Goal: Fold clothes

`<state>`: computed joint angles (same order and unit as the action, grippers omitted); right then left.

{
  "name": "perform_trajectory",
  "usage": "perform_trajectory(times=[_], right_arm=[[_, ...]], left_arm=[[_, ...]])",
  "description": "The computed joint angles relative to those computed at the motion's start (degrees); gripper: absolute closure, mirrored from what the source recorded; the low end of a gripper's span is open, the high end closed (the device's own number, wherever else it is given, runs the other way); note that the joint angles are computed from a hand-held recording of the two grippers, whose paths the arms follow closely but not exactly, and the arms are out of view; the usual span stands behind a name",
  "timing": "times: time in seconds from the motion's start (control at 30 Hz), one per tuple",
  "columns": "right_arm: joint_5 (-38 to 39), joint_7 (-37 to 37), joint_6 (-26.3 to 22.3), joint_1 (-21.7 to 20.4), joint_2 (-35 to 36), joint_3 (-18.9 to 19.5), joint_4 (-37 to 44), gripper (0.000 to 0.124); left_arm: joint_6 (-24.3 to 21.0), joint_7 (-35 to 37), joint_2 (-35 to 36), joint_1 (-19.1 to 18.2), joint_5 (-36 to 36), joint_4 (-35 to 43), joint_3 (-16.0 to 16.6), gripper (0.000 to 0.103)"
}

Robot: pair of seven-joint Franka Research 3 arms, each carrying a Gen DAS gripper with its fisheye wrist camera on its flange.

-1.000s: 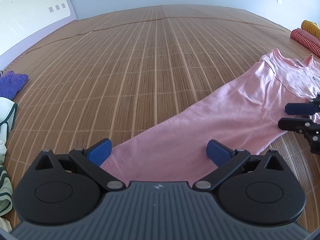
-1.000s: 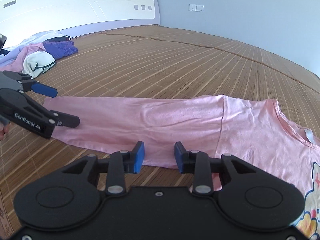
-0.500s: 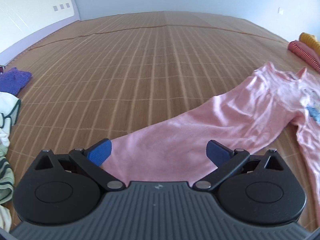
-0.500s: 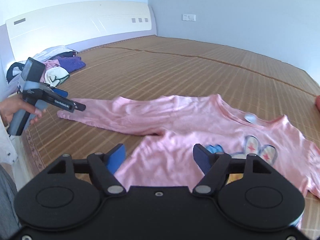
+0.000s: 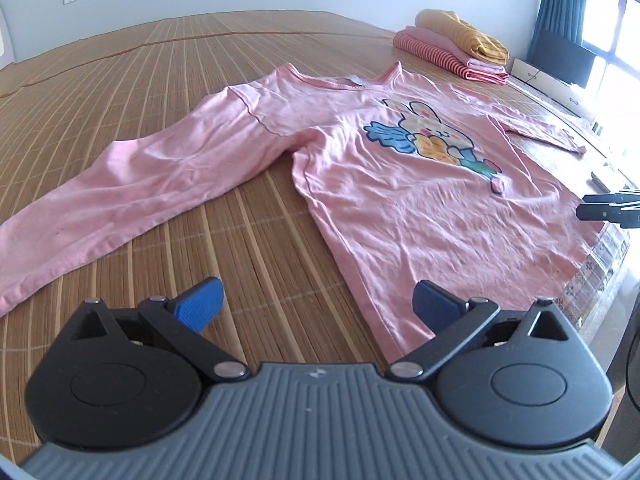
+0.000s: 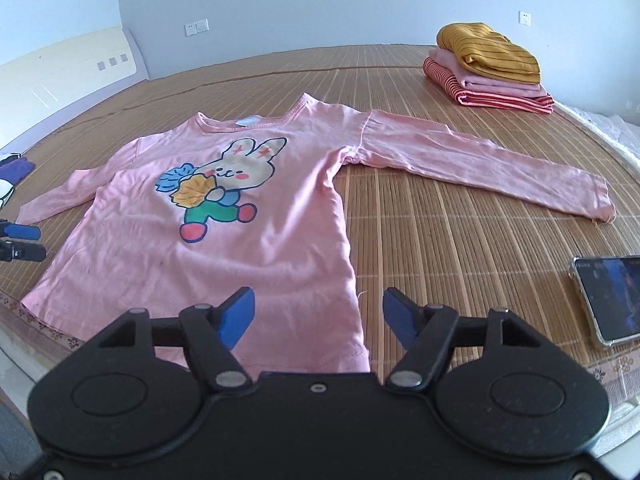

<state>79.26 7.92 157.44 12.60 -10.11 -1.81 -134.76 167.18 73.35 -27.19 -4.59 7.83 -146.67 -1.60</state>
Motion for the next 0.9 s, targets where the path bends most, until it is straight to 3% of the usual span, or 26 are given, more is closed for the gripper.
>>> perform_trajectory(times=[0.1, 0.13, 0.17, 0.2, 0.27, 0.4, 0.47, 0.5, 0.57, 0.6, 0.63, 0.7, 0.77, 0.83, 0.9], right_arm=[[1.2, -2.8, 0.4, -0.1, 0.6, -0.1, -0.4, 0.070], [2.1, -4.5, 1.7, 0.1, 0.6, 0.2, -0.6, 0.082], [1.4, -4.8, 0.7, -0.1, 0.4, 0.0, -0.8, 0.109], [0.7, -5.1, -0.4, -0.4, 0.1, -0.3, -0.9, 0.122], [-2.4, -3.4, -4.3, -0.9, -0.9, -1.5, -1.5, 0.121], [-7.2, -1.4, -4.0, -1.6, -4.5, -1.2, -4.4, 0.121], [-6.8, -1.5, -0.3, -1.0, -4.8, -0.7, -5.1, 0.118], [-6.3, -1.8, 2.6, -0.4, -5.0, -0.3, -5.6, 0.114], [-2.4, -6.1, 7.3, 1.8, -6.2, -0.1, -6.2, 0.088], [0.1, -9.3, 8.4, 3.0, -7.0, -0.3, -6.4, 0.082], [4.6, -15.7, 7.6, 4.8, -8.2, -1.1, -6.3, 0.078], [9.2, -23.8, 0.5, 6.1, -10.2, -2.1, -6.5, 0.073], [13.6, -29.9, -9.0, 7.5, -11.0, -2.1, -6.9, 0.062], [15.1, -32.1, -14.4, 9.0, -9.7, 0.4, -6.7, 0.061], [16.1, -34.2, -15.8, 10.5, -6.9, 3.5, -5.1, 0.061]], left_arm=[[-0.3, -1.3, 0.0, 0.4, 0.8, -0.4, -1.6, 0.000], [-0.2, -1.7, 0.0, 0.8, 1.3, -0.5, -1.9, 0.000], [-0.1, -2.0, 0.1, 1.1, 1.8, -0.6, -2.3, 0.000], [-0.4, -1.8, 0.0, 0.9, 2.0, -0.5, -2.1, 0.000], [-0.9, -1.3, -0.1, 0.5, 2.2, -0.5, -1.8, 0.000], [-1.0, 0.2, -0.5, -0.7, 1.4, -0.8, -0.5, 0.000], [-0.8, 0.3, -0.9, -0.7, 0.8, -1.0, -0.1, 0.000], [-0.6, 0.3, -1.1, -0.8, 0.4, -1.1, 0.2, 0.000], [1.6, -0.9, -1.7, 0.2, 0.2, -2.0, 0.0, 0.000], [2.7, -1.5, -2.0, 0.6, 0.2, -2.5, -0.1, 0.000], [3.8, -2.2, -2.3, 1.1, 0.2, -2.9, -0.1, 0.000], [6.7, -4.2, -2.4, 1.6, -0.3, -3.6, -0.1, 0.000], [8.0, -4.6, -2.3, -0.1, -1.4, -3.9, 1.8, 0.000], [9.1, -4.8, -2.2, -1.8, -2.6, -4.1, 3.6, 0.000], [8.8, -5.4, -2.1, -1.1, -2.3, -4.0, 3.0, 0.000]])
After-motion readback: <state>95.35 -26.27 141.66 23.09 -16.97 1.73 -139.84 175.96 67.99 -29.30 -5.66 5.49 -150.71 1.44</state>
